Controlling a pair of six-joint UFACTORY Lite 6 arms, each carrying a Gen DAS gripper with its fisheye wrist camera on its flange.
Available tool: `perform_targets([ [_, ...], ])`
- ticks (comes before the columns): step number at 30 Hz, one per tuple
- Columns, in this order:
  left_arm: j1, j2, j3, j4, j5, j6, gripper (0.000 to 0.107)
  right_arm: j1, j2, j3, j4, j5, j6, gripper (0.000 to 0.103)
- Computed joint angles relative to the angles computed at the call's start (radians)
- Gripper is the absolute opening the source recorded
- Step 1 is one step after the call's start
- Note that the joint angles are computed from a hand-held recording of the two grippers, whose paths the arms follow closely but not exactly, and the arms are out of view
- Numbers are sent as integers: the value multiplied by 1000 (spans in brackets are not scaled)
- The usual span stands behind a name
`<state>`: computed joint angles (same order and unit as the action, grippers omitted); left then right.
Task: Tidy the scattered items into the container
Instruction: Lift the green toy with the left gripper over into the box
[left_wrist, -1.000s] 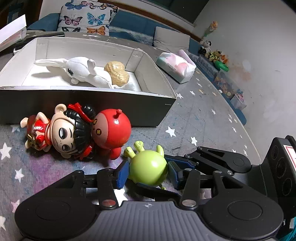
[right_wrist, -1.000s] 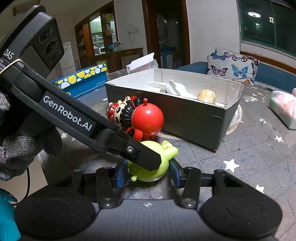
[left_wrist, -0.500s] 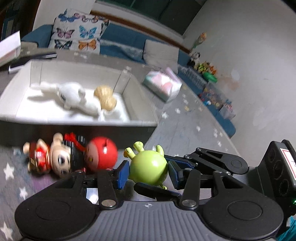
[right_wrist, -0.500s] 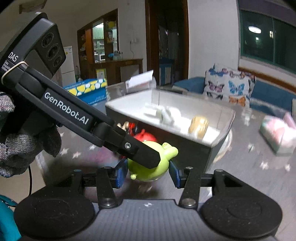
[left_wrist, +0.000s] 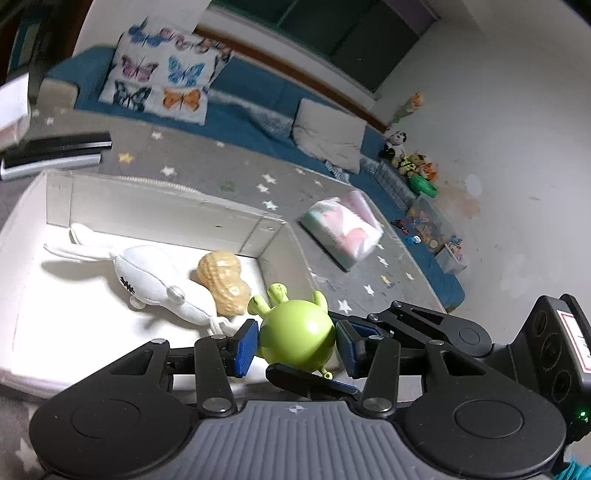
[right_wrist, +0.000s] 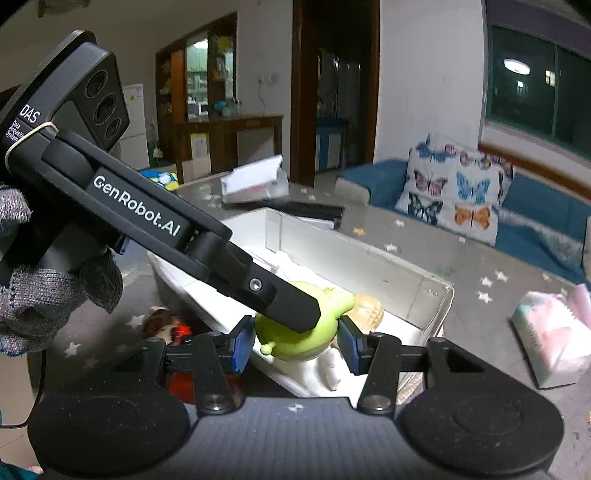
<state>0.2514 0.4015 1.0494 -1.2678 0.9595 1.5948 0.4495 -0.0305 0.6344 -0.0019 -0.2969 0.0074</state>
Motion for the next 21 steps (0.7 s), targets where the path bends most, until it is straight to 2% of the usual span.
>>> perform_targets([
  [7, -29, 173, 170, 47, -9, -110, 49, -75, 180, 152, -345, 54, 306, 49],
  [12, -46, 230, 229, 66, -22, -164, 49, -97, 259, 223, -529, 85, 466, 49],
  [21, -72, 255, 250, 77, -40, -190, 49, -103, 306, 273, -625, 123, 551, 51],
])
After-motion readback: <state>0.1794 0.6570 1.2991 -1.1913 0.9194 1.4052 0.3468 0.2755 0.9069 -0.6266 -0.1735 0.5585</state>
